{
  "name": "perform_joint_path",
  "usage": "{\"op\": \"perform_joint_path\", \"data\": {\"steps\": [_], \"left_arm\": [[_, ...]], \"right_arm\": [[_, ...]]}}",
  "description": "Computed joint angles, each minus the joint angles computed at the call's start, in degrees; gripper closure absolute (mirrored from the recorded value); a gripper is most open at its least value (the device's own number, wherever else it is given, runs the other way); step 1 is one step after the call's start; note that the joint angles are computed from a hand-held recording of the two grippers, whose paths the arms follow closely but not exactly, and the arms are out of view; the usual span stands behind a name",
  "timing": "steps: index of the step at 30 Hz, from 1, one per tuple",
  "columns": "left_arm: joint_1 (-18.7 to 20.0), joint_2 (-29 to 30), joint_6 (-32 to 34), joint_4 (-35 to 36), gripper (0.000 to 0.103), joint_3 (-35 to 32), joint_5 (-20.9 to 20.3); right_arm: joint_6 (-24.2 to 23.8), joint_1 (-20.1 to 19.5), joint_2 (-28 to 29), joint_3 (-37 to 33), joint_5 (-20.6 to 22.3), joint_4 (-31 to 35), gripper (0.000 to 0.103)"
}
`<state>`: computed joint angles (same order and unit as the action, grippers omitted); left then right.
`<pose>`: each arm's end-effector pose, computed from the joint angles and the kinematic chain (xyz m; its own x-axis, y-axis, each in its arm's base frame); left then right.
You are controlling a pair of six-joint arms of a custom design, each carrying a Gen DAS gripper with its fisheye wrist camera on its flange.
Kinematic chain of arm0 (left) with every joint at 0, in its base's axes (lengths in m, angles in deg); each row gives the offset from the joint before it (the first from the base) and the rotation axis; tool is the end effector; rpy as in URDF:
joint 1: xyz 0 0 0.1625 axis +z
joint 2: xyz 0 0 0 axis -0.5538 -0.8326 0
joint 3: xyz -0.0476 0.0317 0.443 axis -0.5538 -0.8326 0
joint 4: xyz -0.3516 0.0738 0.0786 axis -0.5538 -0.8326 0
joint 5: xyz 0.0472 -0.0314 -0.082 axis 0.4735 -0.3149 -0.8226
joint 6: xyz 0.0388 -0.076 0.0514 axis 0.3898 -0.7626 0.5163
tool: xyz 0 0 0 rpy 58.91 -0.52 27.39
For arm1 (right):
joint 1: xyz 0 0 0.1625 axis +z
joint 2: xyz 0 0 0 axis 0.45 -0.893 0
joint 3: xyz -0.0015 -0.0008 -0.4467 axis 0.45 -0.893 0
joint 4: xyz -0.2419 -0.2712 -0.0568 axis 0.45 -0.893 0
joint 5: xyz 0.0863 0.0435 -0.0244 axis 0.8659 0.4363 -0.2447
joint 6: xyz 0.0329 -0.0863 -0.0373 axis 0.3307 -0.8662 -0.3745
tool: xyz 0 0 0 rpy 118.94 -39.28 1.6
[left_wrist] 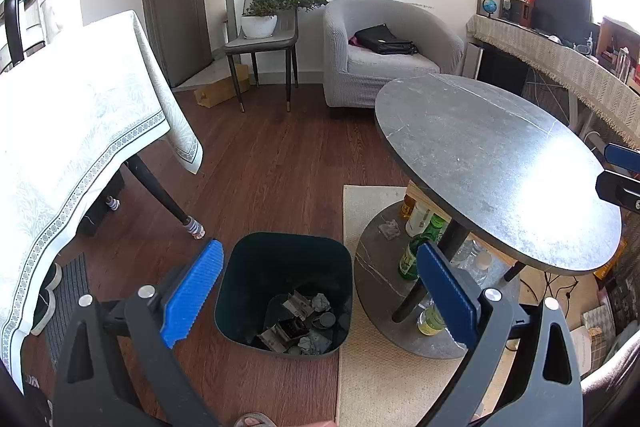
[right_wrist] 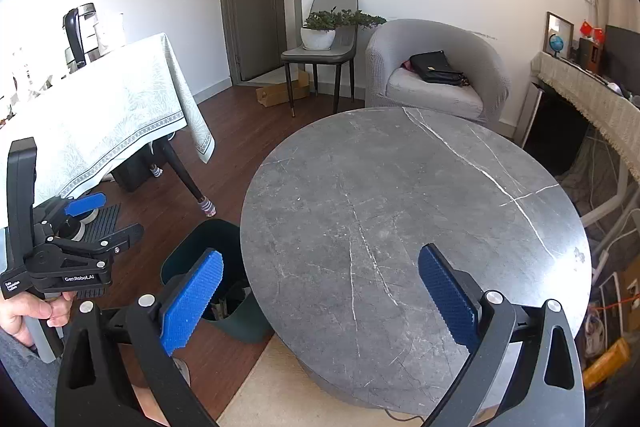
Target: Collect trash
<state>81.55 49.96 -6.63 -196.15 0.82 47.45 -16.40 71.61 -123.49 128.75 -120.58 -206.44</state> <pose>-0.3345 -0.7109 0.2018 -0.6555 -0.3041 -0.6913 0.4097 0.6258 -0.6638 0.2407 -0.8151 0.3000 -0.5749 -0.6440 0.5047 -0.8166 0.4908 -0.3039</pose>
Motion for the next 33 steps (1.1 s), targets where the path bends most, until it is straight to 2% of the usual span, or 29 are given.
{"op": "perform_joint_path", "data": {"steps": [11, 33], "left_arm": [[0.1, -0.1, -0.8, 0.8, 0.004, 0.0, -1.3], [0.0, -0.3, -1.7, 0.0, 0.004, 0.4, -1.2]], "right_arm": [[-1.2, 0.4, 0.2, 0.3, -0.5, 0.8, 0.004], [-2.0, 0.7, -0.1, 1.8, -0.7, -0.3, 0.004]]}}
